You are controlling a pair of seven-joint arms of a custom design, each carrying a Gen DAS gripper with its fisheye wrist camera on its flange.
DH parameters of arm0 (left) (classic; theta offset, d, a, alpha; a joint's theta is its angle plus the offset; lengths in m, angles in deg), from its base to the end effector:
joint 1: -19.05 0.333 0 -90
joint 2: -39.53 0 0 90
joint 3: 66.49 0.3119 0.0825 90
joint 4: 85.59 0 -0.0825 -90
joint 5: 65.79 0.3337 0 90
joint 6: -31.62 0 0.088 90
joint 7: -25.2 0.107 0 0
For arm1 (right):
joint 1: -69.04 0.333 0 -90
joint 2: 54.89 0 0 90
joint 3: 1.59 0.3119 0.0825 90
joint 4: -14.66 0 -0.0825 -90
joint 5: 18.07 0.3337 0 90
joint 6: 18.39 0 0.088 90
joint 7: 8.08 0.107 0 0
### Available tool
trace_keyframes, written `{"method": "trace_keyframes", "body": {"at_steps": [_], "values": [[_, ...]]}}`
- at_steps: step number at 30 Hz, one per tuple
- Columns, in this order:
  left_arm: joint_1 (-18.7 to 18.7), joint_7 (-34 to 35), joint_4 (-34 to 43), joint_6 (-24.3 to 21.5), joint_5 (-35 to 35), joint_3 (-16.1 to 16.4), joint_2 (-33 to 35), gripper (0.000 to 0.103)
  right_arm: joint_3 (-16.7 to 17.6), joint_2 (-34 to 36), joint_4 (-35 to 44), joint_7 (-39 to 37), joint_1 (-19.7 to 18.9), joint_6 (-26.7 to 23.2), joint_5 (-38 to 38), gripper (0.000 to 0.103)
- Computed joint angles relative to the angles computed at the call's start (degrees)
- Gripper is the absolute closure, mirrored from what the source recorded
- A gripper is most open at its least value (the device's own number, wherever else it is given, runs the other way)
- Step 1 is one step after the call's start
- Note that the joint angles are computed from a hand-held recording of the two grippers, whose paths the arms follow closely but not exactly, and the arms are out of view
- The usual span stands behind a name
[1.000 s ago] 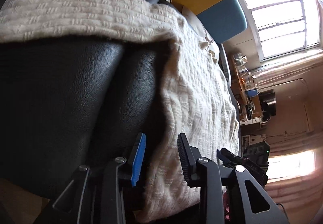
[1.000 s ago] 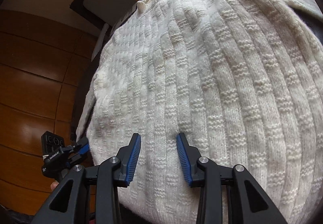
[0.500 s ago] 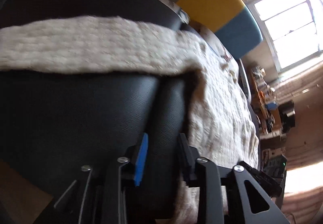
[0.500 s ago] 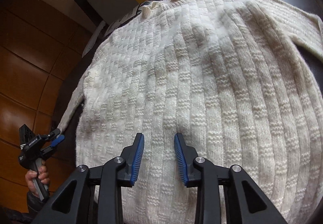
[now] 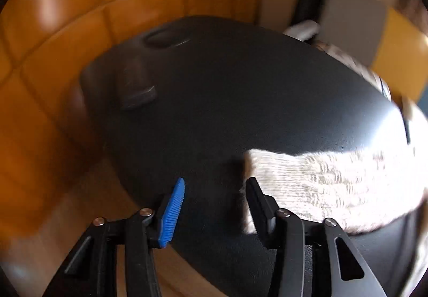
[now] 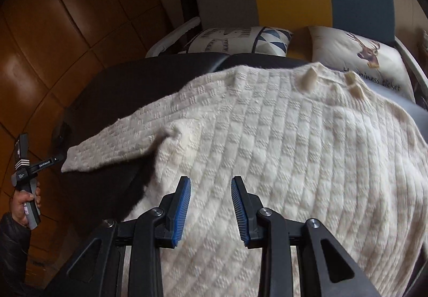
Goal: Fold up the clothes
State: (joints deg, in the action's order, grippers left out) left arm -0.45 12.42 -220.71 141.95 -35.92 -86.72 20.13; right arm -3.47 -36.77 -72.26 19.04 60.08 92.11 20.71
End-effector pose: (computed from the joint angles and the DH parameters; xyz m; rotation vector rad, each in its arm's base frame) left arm 0.3201 -0.2321 0.4731 -2.4105 0.8273 -0.1916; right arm 0.6184 -0.0712 0.5131 -2.2662 1.0589 -0.0019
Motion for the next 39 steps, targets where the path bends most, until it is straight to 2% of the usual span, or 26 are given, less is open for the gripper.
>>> {"method": "trace_keyframes", "body": {"at_steps": [4, 7, 8, 9, 10, 13, 18, 23, 27, 29, 31, 32, 35, 37, 39], "values": [[0.49, 2.39, -1.52, 5.59, 0.74, 1.43, 0.79, 0.048, 0.97, 4.36, 4.97, 3.47, 3.47, 3.64, -4.22, 0.071], [1.18, 2.85, -0.82, 7.87, 1.58, 1.40, 2.67, 0.048, 1.45, 8.48, 9.48, 7.10, 5.68, 6.00, -8.00, 0.071], [1.30, 3.54, -0.11, 7.43, 1.65, 1.32, 3.65, 0.051, 1.50, 9.85, 10.90, 8.49, 6.45, 6.62, -9.59, 0.071], [1.29, 4.78, 0.50, 6.71, 1.47, 1.40, 4.55, 0.061, 1.38, 11.32, 12.39, 9.99, 7.41, 7.17, -11.73, 0.071], [1.28, 5.67, 0.67, 6.77, 1.47, 1.59, 4.97, 0.064, 1.12, 12.75, 13.72, 11.54, 8.50, 7.80, -14.17, 0.071], [1.54, 6.09, 1.24, 5.50, 2.37, 1.58, 5.84, 0.065, 1.80, 15.48, 15.81, 13.59, 9.82, 10.22, -17.45, 0.071], [3.39, 5.72, 1.25, 7.45, 4.07, 3.30, 7.12, 0.063, 2.37, 19.99, 22.87, 18.66, 11.01, 9.01, -20.31, 0.071], [4.95, 7.06, 5.46, 5.83, 5.01, 4.41, 9.92, 0.061, 3.32, 23.41, 28.20, 23.29, 10.81, 8.07, -20.01, 0.070], [6.71, 11.07, 11.96, 3.93, 5.41, 6.28, 14.76, 0.063, 4.78, 23.87, 30.89, 23.47, 9.01, 4.00, -18.88, 0.070], [6.60, 9.84, 13.96, 1.68, 6.29, 6.00, 14.44, 0.066, 6.01, 20.07, 25.62, 20.60, 6.41, 5.15, -14.95, 0.070], [5.87, 6.06, 14.44, 2.07, 10.05, 4.88, 12.69, 0.066, 6.34, 15.54, 19.20, 16.92, 3.96, 5.77, -11.40, 0.070], [5.44, 4.59, 13.69, 5.05, 11.32, 4.54, 11.26, 0.066, 6.16, 13.64, 16.64, 15.21, 2.98, 5.52, -9.98, 0.070], [4.76, 1.87, 11.02, 20.69, 12.53, 4.52, 9.20, 0.065, 4.60, 8.02, 9.04, 10.21, 0.66, 4.75, -6.90, 0.069], [4.32, 2.18, 11.97, 29.63, 12.13, 4.05, 11.83, 0.065, 3.14, 5.07, 5.24, 7.55, -0.52, 3.99, -5.62, 0.069], [3.46, 3.08, 15.22, 35.15, 11.76, 3.32, 16.90, 0.065, 1.38, 2.39, 1.58, 5.42, -1.07, 4.49, -5.75, 0.069]]}}
